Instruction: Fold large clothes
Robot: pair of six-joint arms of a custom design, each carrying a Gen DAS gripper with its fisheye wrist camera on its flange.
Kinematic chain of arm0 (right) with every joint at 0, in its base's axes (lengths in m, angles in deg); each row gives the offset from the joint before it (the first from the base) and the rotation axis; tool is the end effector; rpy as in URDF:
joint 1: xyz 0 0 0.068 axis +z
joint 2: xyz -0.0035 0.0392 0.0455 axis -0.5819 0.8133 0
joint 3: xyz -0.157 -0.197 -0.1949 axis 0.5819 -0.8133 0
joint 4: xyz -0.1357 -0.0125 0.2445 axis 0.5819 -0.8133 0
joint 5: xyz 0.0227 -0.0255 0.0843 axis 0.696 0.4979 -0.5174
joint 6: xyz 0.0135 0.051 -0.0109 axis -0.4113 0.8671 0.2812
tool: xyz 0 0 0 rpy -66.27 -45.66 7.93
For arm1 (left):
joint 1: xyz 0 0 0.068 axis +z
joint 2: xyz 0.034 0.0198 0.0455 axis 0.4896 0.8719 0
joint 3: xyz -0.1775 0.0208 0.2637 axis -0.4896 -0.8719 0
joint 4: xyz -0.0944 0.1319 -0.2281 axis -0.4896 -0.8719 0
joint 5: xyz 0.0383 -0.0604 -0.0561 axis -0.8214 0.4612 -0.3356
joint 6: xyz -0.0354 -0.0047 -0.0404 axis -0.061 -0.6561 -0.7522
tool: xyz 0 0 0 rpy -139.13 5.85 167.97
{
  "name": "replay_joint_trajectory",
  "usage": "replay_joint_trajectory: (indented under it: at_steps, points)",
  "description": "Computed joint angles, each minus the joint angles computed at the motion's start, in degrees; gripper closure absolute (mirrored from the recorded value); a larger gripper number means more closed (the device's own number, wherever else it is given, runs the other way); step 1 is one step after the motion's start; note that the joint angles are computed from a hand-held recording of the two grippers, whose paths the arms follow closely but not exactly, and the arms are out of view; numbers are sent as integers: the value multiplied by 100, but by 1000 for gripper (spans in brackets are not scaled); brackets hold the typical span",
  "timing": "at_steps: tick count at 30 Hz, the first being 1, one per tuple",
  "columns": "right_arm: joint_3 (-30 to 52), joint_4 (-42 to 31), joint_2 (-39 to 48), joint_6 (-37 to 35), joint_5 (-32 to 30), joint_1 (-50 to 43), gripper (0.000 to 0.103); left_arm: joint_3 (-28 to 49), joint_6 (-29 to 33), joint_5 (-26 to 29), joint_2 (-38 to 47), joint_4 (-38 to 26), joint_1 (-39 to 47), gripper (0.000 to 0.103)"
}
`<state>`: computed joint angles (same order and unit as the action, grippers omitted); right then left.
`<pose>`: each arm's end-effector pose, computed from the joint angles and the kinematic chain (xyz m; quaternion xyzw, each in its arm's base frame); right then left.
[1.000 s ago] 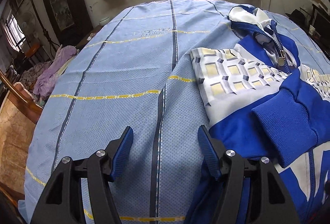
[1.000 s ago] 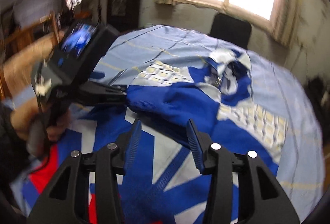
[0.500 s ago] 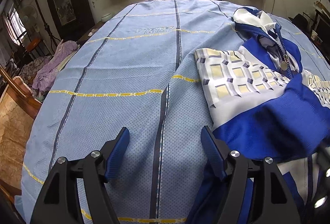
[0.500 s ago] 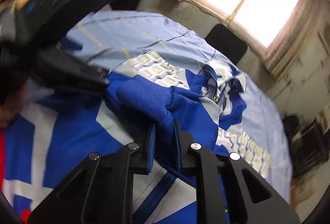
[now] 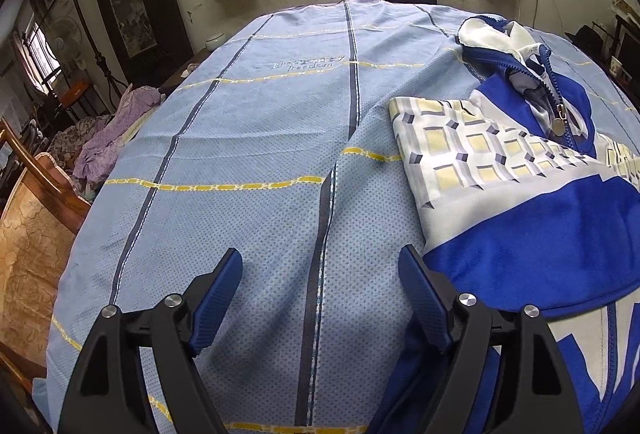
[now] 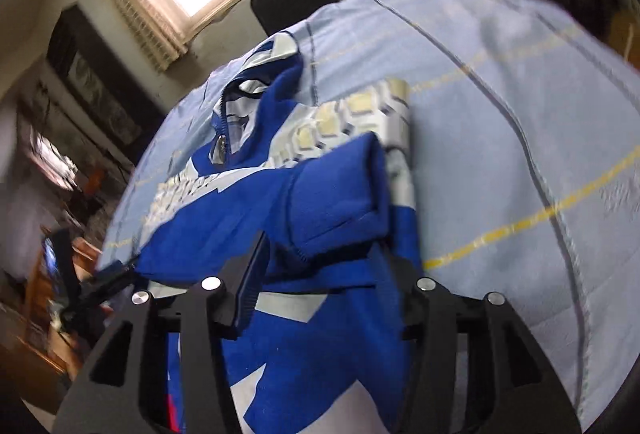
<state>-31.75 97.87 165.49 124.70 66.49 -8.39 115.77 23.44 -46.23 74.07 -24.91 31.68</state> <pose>0.2914 0.1526 0.0234 0.1162 0.9003 0.2709 0.3203 0.3346 0.0196 -0.0114 -0.0305 0.9467 0.0874 0.3084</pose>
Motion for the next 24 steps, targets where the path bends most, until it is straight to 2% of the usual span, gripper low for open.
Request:
replay_joint_trajectory:
  at_steps: [2, 3, 4, 5, 7, 8, 9, 12, 14, 18, 21, 22, 24]
  points:
    - [-131, 274, 0, 174, -116, -103, 55, 0, -3, 2, 2, 8, 13, 20]
    - [-142, 213, -69, 173, 8, -77, 63, 7, -6, 18, -1, -7, 20, 20]
    - [-100, 27, -152, 98, 148, -36, 68, 12, -5, 39, -5, -21, 33, 20]
    - [11, -493, -304, -23, 564, 90, 74, 14, -3, 55, -9, -30, 42, 20]
    - [308, -1507, -434, -60, 1181, 217, 70, 17, 1, 61, -11, -38, 48, 20]
    - [291, -1588, -429, 11, 1167, 191, 62, 20, 3, 55, -9, -38, 46, 20]
    - [196, -1526, -439, 103, 1141, 153, 58, 20, 3, 55, -9, -38, 46, 20]
    - [9, -1504, -601, 366, 1593, 197, 61, 40, -31, 85, -57, -174, 73, 21]
    - [-167, -1320, -830, 291, 2012, 370, 68, -18, -101, 230, -155, -213, 137, 30]
    - [57, -1227, -979, -403, 1888, 535, 79, -597, -85, 828, -509, 663, 148, 32]
    - [443, -1471, -891, -758, 1775, 688, 80, -944, 104, 1199, -593, 1284, -8, 32]
    - [635, -1606, -760, -837, 1690, 726, 80, -914, 176, 1255, -554, 1225, -77, 31]
    - [1046, -1975, -461, -915, 1439, 678, 80, -608, 317, 1119, -357, 728, -285, 31]
